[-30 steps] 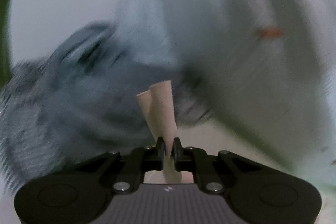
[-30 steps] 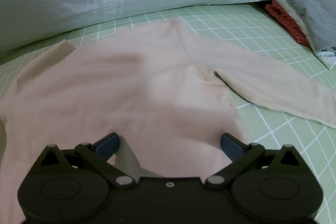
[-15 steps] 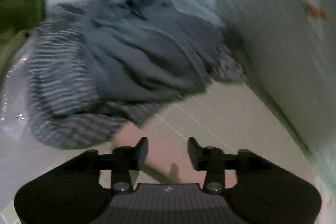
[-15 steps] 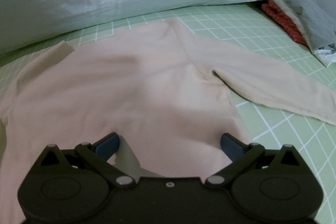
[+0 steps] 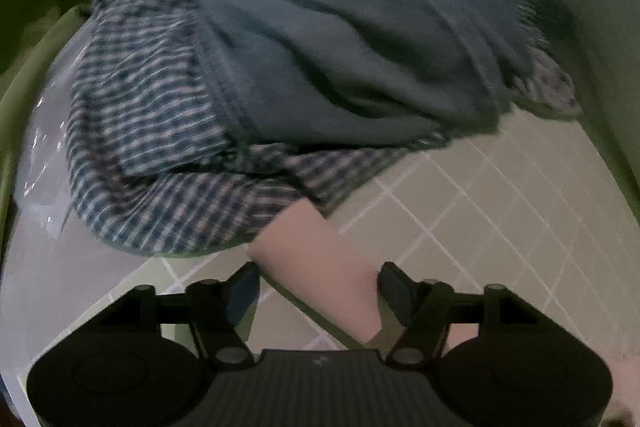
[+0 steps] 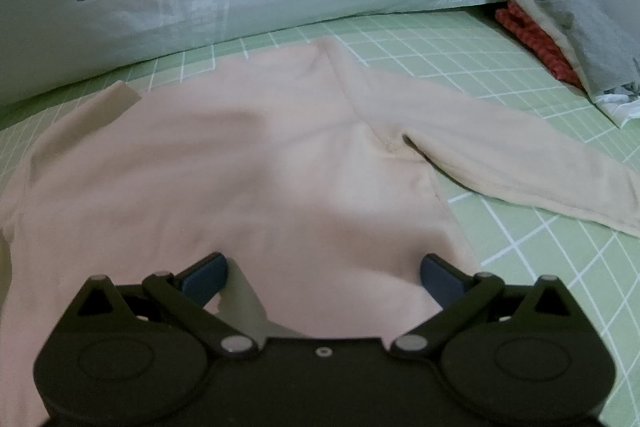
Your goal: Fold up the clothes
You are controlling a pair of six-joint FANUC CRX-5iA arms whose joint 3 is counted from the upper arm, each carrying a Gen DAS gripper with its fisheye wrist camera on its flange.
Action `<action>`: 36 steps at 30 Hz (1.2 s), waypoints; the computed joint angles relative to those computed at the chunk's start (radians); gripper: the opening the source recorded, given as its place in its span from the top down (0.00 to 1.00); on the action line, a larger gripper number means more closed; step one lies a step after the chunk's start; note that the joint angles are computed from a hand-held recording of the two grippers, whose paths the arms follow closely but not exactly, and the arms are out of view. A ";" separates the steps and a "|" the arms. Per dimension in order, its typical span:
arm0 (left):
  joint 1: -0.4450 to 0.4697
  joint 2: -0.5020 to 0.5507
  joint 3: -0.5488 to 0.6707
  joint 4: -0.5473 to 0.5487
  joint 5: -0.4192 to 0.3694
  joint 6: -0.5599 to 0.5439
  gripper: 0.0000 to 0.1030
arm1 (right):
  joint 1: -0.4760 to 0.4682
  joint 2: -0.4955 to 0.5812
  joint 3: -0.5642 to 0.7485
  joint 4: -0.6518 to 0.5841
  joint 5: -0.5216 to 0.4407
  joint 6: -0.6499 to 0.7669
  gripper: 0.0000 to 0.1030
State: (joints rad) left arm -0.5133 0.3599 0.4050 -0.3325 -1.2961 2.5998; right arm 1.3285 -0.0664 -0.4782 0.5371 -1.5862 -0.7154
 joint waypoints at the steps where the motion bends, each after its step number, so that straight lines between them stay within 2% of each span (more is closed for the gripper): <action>1: 0.000 -0.012 -0.013 -0.006 0.016 0.017 0.76 | 0.000 -0.001 -0.001 0.000 0.000 0.000 0.00; 2: 0.000 -0.026 -0.028 -0.011 0.035 0.031 0.87 | 0.001 -0.003 -0.003 0.001 0.000 0.000 0.00; 4: -0.002 -0.060 -0.065 -0.029 0.089 0.058 0.93 | 0.002 -0.004 -0.004 0.000 0.000 0.001 0.00; 6: -0.012 -0.129 -0.143 -0.075 0.213 0.092 0.93 | 0.002 -0.006 -0.004 0.000 0.000 0.002 0.00; 9: -0.040 -0.262 -0.292 -0.213 0.465 0.137 0.93 | -0.003 -0.011 -0.002 -0.006 0.002 0.011 0.00; 12: -0.060 -0.322 -0.357 -0.282 0.545 0.135 0.89 | -0.020 -0.015 0.017 -0.026 0.005 0.030 0.00; 14: -0.069 -0.316 -0.355 -0.262 0.465 0.073 0.88 | -0.029 -0.004 0.042 -0.028 0.009 0.035 0.00; 18: -0.046 -0.329 -0.394 -0.153 0.370 0.013 0.84 | -0.038 0.021 0.086 -0.002 0.034 0.040 0.00; 20: -0.043 -0.357 -0.424 -0.137 0.358 0.024 0.77 | -0.054 0.039 0.106 0.038 0.082 0.060 0.00; 26: 0.002 -0.385 -0.466 -0.041 0.345 -0.021 0.77 | -0.162 0.132 0.187 0.150 0.277 0.190 0.00; 30: 0.019 -0.386 -0.468 -0.027 0.345 -0.017 0.74 | -0.230 0.215 0.269 0.184 0.380 0.339 0.00; 33: 0.029 -0.386 -0.456 -0.027 0.351 -0.009 0.63 | -0.263 0.265 0.331 0.137 0.416 0.460 0.00; 36: 0.033 -0.384 -0.435 -0.039 0.352 -0.008 0.51 | -0.244 0.283 0.351 0.107 0.398 0.543 0.00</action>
